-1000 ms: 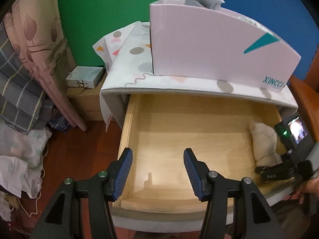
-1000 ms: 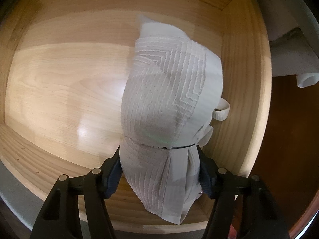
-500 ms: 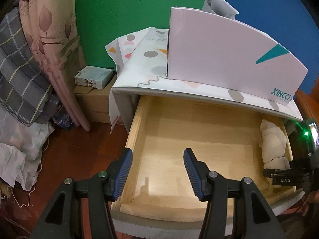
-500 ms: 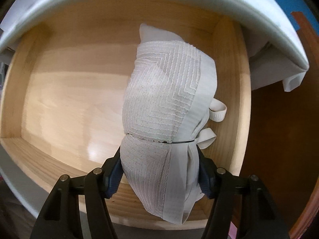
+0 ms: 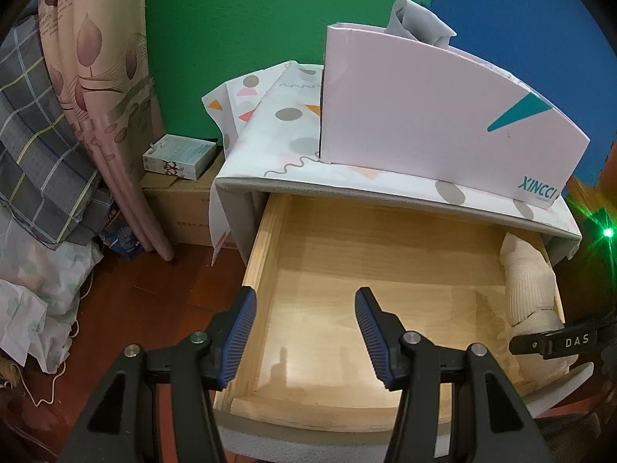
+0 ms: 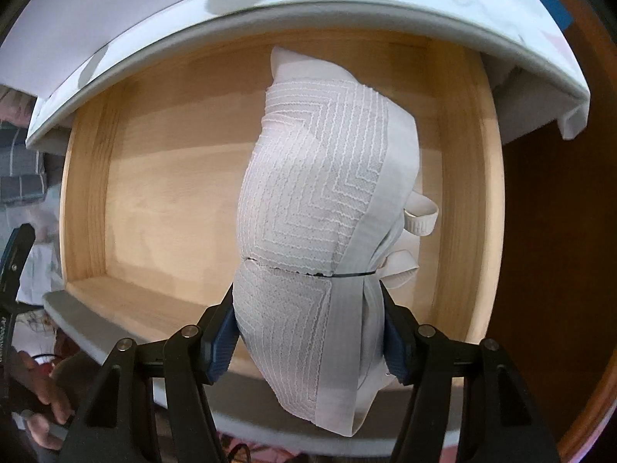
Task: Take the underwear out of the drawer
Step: 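Lift the beige padded bra with the right gripper over the white box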
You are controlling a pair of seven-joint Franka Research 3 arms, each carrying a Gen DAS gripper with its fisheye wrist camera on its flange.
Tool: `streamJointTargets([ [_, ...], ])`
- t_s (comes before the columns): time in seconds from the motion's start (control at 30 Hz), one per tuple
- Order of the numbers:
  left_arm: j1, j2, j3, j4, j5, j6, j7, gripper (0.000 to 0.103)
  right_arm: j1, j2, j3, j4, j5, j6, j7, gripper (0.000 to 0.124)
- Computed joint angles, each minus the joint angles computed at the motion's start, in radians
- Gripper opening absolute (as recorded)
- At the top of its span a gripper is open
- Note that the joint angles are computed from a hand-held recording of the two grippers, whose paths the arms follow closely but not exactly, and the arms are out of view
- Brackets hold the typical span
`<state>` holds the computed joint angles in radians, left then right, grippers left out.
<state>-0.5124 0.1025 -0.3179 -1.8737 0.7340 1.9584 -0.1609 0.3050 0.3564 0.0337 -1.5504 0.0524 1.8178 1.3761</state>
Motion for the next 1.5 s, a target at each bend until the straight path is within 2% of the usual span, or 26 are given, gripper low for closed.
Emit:
streamJointTargets([
  [0.17,-0.001,-0.004,0.000,-0.005,0.007,0.004,-0.011,0.054,0.022,0.055,0.000,0.152,-0.037,-0.138,-0.010,0.059],
  [0.4,-0.001,-0.005,-0.002,-0.005,0.009,0.004,-0.017,0.054,0.029,0.024,0.001,0.162,-0.047,-0.227,-0.045,0.059],
  [0.57,0.001,-0.005,0.000,-0.007,0.013,0.007,-0.019,0.054,0.034,-0.070,0.003,0.063,-0.084,-0.164,-0.073,0.059],
  [0.83,0.002,-0.006,-0.001,-0.008,0.010,0.007,-0.029,0.054,-0.005,-0.237,0.015,-0.112,-0.011,0.018,-0.100,0.058],
  [0.97,0.001,-0.005,-0.001,-0.005,0.009,0.001,-0.031,0.054,-0.019,-0.292,0.021,-0.143,0.019,0.085,-0.118,0.059],
  [1.17,-0.001,-0.011,-0.004,-0.010,0.009,-0.008,-0.043,0.054,-0.024,-0.292,0.029,-0.073,0.044,0.102,-0.118,0.059],
  [1.5,-0.001,-0.012,-0.005,-0.010,0.005,-0.011,-0.039,0.054,0.001,-0.124,0.033,0.273,0.065,0.097,-0.075,0.059],
])
